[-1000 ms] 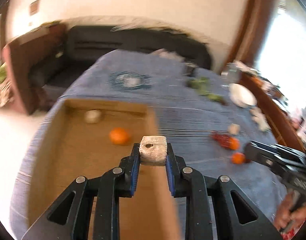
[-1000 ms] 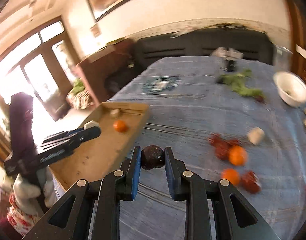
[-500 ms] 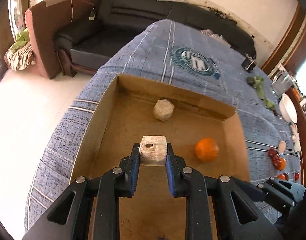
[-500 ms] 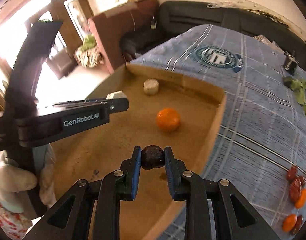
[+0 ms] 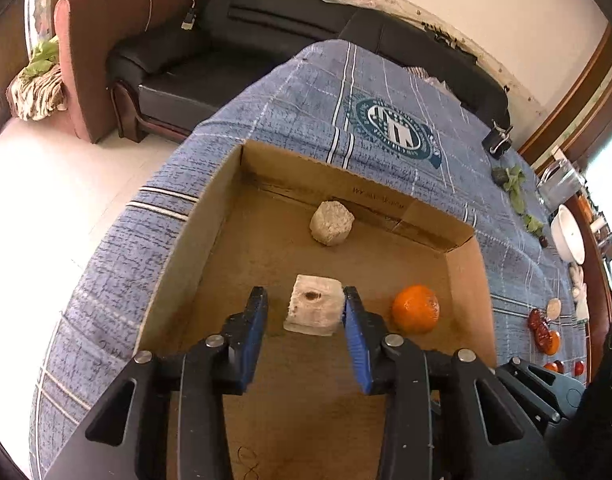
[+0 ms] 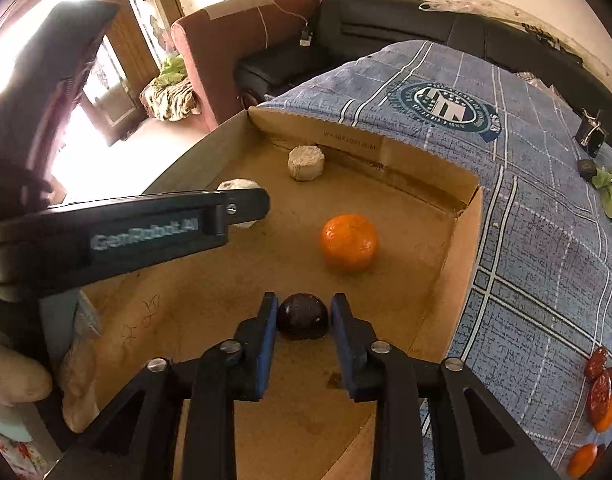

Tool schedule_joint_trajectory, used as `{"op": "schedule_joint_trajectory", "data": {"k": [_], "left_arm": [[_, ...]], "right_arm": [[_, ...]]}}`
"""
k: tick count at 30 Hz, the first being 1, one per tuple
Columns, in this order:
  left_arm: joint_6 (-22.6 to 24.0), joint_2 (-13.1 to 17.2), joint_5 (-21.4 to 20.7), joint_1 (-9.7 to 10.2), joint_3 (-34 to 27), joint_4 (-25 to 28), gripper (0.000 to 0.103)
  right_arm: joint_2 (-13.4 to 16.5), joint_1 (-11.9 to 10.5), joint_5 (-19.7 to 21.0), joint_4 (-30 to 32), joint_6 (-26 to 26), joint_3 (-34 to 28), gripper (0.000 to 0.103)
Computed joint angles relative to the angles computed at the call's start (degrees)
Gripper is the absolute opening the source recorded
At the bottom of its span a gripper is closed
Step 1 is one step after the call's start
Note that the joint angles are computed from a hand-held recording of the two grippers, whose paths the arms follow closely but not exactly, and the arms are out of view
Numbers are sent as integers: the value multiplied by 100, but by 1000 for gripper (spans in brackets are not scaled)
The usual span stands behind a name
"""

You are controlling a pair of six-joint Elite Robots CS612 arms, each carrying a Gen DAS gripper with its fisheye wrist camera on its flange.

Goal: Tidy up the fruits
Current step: 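Carry both items into the cardboard box and open both tools, then move both open tools back over the remaining fruit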

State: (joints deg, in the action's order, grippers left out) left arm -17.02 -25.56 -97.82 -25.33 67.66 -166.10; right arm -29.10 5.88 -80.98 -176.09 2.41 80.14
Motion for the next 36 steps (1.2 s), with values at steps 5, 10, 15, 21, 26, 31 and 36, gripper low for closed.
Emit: {"op": "schedule_joint_trajectory", "data": {"k": [5, 10, 15, 21, 26, 31, 36], "left_arm": [[-72, -252, 34, -7, 448, -643, 52], [-99, -584, -72, -42, 1053, -1388, 59], [-40, -790, -305, -146, 1442, -1786, 69], [296, -919, -632, -416, 1726, -1872, 69], [580, -941, -788, -627, 1805, -1736, 69], [713, -869, -849, -810, 1724, -1529, 69], [930, -776, -892, -992, 1618, -1365, 69]], "right_arm": [[-172, -103, 175, -718, 246, 365, 46], [-457, -260, 179, -1746, 448, 1030, 72], [-691, -479, 218, -2303, 745, 1665, 72], [-928, -776, 100, -2899, 995, 2446, 72], [-1120, -1144, -243, -3530, 1273, 3176, 74], [-1260, -1600, -662, -4148, 1668, 3838, 74], [-1340, -2016, -921, -4551, 2000, 4295, 73]]}}
